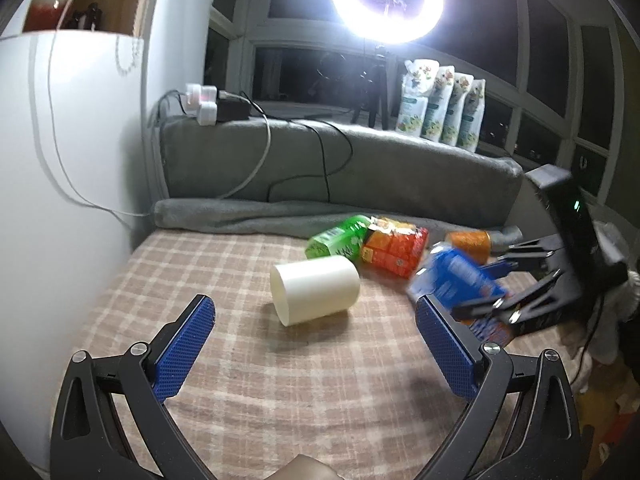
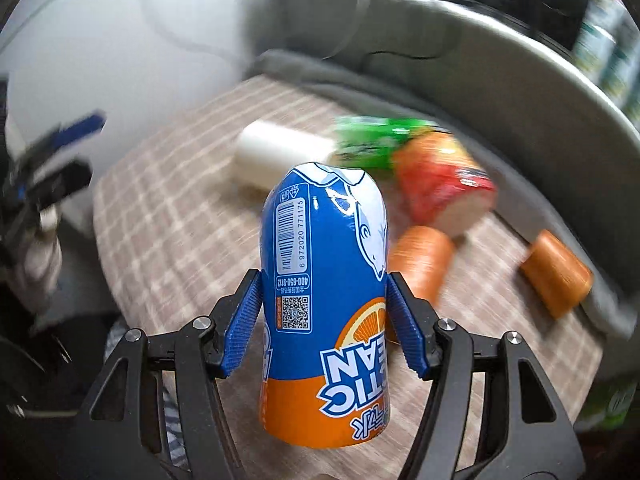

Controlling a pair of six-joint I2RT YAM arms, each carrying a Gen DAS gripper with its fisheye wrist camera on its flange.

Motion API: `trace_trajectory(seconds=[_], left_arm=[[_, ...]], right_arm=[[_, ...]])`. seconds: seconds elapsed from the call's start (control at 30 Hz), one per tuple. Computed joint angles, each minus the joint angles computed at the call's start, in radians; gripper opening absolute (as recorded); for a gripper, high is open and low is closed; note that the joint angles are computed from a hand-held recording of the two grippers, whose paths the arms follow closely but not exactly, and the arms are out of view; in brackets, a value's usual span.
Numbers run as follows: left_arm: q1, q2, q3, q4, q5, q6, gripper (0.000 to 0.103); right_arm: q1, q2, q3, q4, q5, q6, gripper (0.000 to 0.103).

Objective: Flip cup upright
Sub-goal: 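Lift the blue-and-orange cup with the right tool and rotate it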

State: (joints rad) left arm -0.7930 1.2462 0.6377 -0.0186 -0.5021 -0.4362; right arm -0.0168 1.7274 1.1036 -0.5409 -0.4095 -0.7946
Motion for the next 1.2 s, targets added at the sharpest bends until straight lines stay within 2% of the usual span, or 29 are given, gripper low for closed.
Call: trace_trajectory(seconds=[0.2, 0.4, 0.5, 0.57, 0.67, 0.9, 1.0, 1.2], left_arm=[[0.057, -0.021, -0.035, 0.004, 0.107, -0.012, 0.100], [0.088, -0.012, -0.044, 0.006, 0.200, 0.023, 0.098], [0.085, 0.010, -0.030, -0.001, 0.210, 0.060, 0.098], [0.082, 0.028, -0.017, -0.005, 0.220, 0.092, 0.098], [0.068, 0.056, 0.013, -0.022, 0.236, 0.153, 0.096], [-0.006, 0.141, 0.101, -0.057, 0.271, 0.369, 0.095], [-0.026, 0.204, 0.161, -0.102, 0.314, 0.472, 0.095], [-0.091, 0.324, 0.275, -0.191, 0.331, 0.688, 0.095]], right_arm=[[0.094, -0.020, -0.101, 0.041, 0.055, -0.105, 0.066], [0.111, -0.004, -0.125, 0.054, 0.050, -0.111, 0.067], [0.109, -0.012, -0.141, 0.080, 0.042, -0.095, 0.080], [0.101, -0.021, -0.142, 0.073, 0.019, -0.092, 0.083], [0.068, -0.053, -0.153, 0.071, -0.019, -0.078, 0.084], [-0.123, -0.113, -0.188, 0.048, -0.189, -0.014, 0.084], [-0.207, -0.133, -0.221, 0.059, -0.231, 0.016, 0.084], [-0.396, -0.121, -0.249, 0.028, -0.329, 0.037, 0.084]])
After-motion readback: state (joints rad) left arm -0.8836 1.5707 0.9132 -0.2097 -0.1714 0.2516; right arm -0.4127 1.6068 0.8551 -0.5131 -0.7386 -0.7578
